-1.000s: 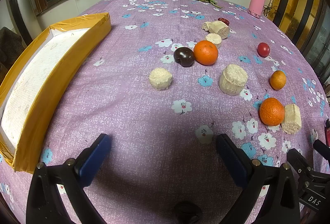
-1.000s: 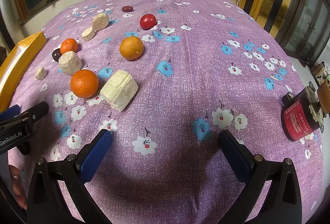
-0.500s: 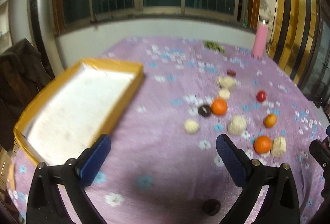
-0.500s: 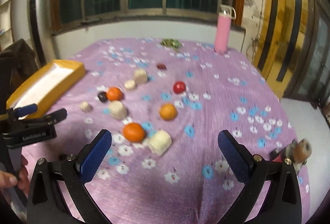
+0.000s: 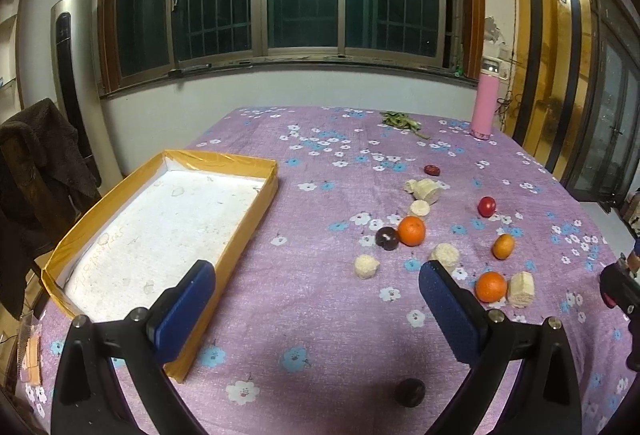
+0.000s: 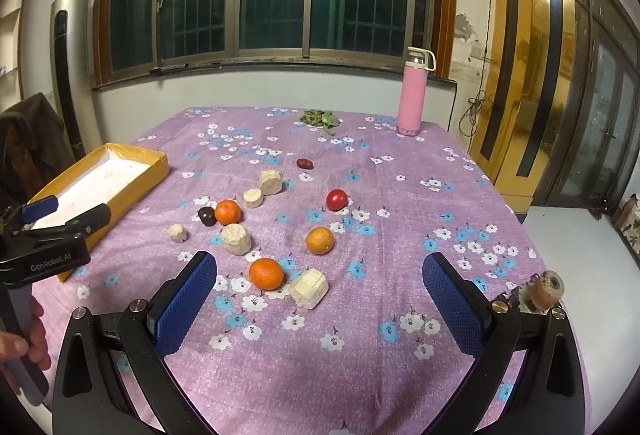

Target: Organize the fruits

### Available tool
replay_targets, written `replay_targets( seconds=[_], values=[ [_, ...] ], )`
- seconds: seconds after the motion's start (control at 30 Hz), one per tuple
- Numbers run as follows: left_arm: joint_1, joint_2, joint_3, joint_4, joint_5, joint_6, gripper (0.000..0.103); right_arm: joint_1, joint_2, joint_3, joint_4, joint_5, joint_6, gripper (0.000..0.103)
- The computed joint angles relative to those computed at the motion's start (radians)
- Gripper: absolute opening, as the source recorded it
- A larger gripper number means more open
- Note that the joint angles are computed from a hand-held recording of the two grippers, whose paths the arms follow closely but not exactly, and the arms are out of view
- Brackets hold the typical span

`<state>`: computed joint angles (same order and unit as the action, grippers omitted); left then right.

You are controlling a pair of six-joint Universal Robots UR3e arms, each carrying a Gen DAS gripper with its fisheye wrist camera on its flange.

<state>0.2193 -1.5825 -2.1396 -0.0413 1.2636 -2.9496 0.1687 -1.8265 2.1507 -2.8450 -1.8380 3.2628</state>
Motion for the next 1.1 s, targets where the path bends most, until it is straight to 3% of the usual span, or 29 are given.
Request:
replay_targets(
  seconds=[0.33,0.5,0.67,0.8,1.1],
  values=[
    [0.016,0.074,-0.116,0.069,-0.060,0.026,0.103,0.099,0.004,0.035,-0.039,-0.131,0.066,0.103],
    [0.056,0.105,-0.124,0.009,-0.125,0.081,0.103,0.121,-0.009,0.043,-0.008,-0.164,0.121,0.103],
    [0.114,0.143,-0.142,-0.075,-0.217,0.159,0.103,0.189,-0.020,0.028,0.074,-0.265,0.245,0.103],
    [0.136,0.201,-0.169,-0.126,-0.223,0.169,0.103,0.247,-0.026,0.020,0.117,-0.344,0.321,0.103],
    [0.190,0.390,-0.297,-0.178,-0.199,0.137,0.103,0.280,-0.086,0.039,0.135,-0.304,0.254,0.103]
  ],
)
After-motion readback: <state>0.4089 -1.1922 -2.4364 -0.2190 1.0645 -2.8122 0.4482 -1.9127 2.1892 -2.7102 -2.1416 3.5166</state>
